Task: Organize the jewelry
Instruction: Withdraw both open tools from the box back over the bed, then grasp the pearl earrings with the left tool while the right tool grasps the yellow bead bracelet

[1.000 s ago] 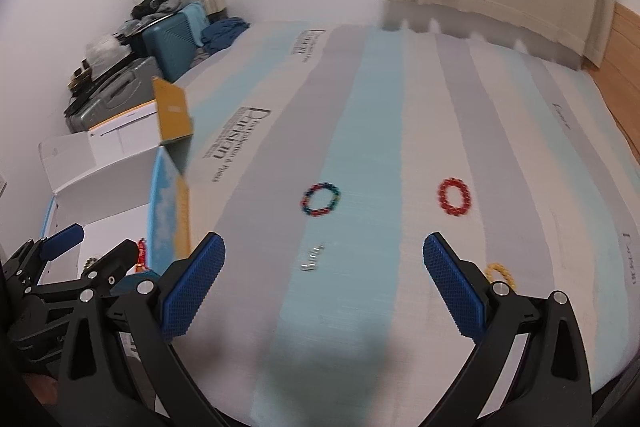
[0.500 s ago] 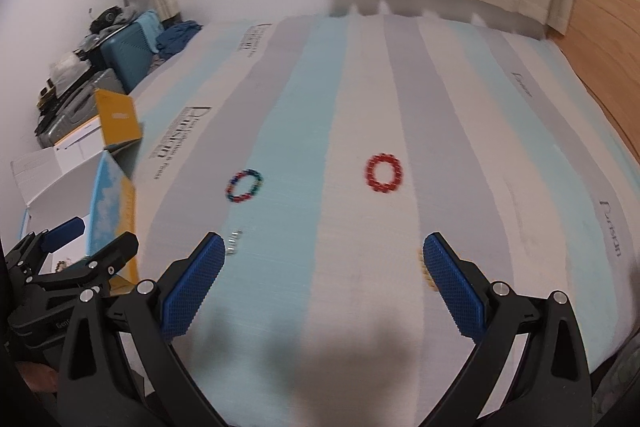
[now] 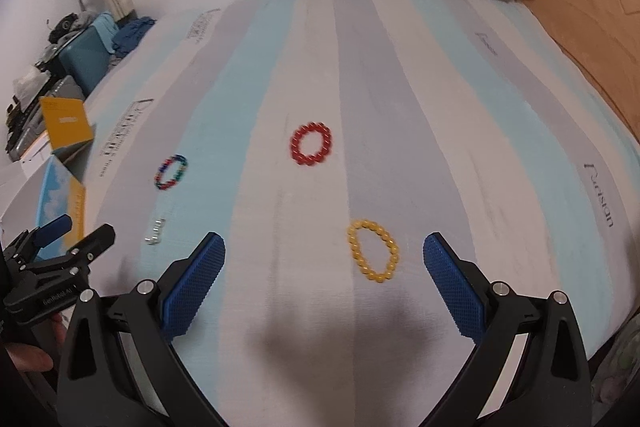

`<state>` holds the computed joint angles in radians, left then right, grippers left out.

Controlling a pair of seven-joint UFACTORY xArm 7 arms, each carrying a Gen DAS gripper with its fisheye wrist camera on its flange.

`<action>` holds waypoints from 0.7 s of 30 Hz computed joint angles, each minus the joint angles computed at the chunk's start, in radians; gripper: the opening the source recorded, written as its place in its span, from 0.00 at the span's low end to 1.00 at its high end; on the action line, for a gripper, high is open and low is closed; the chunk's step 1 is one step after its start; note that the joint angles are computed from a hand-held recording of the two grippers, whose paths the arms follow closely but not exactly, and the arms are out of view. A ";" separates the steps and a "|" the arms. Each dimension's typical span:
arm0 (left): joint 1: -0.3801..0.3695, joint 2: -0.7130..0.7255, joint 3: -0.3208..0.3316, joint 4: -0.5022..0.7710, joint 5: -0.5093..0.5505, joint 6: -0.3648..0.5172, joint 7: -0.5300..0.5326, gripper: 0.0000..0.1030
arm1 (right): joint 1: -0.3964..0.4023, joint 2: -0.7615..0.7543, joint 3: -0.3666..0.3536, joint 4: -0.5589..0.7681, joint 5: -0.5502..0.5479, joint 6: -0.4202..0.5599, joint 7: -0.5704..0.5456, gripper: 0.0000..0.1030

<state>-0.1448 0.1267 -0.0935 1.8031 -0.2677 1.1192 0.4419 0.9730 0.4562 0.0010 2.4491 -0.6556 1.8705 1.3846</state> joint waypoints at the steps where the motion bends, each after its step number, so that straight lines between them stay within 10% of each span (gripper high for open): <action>1: -0.005 0.012 -0.002 -0.002 0.009 -0.006 -0.006 0.94 | -0.012 -0.045 0.006 -0.083 0.012 -0.030 0.022 0.93; 21: -0.074 0.197 -0.024 0.039 0.133 -0.066 -0.076 0.94 | -0.371 -0.354 0.198 -0.790 0.221 -0.401 0.138 0.93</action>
<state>-0.2191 0.3234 -0.1176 1.8423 -0.1345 1.0529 0.3656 0.6023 0.1026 0.1993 1.6591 -0.4347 1.4696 1.5225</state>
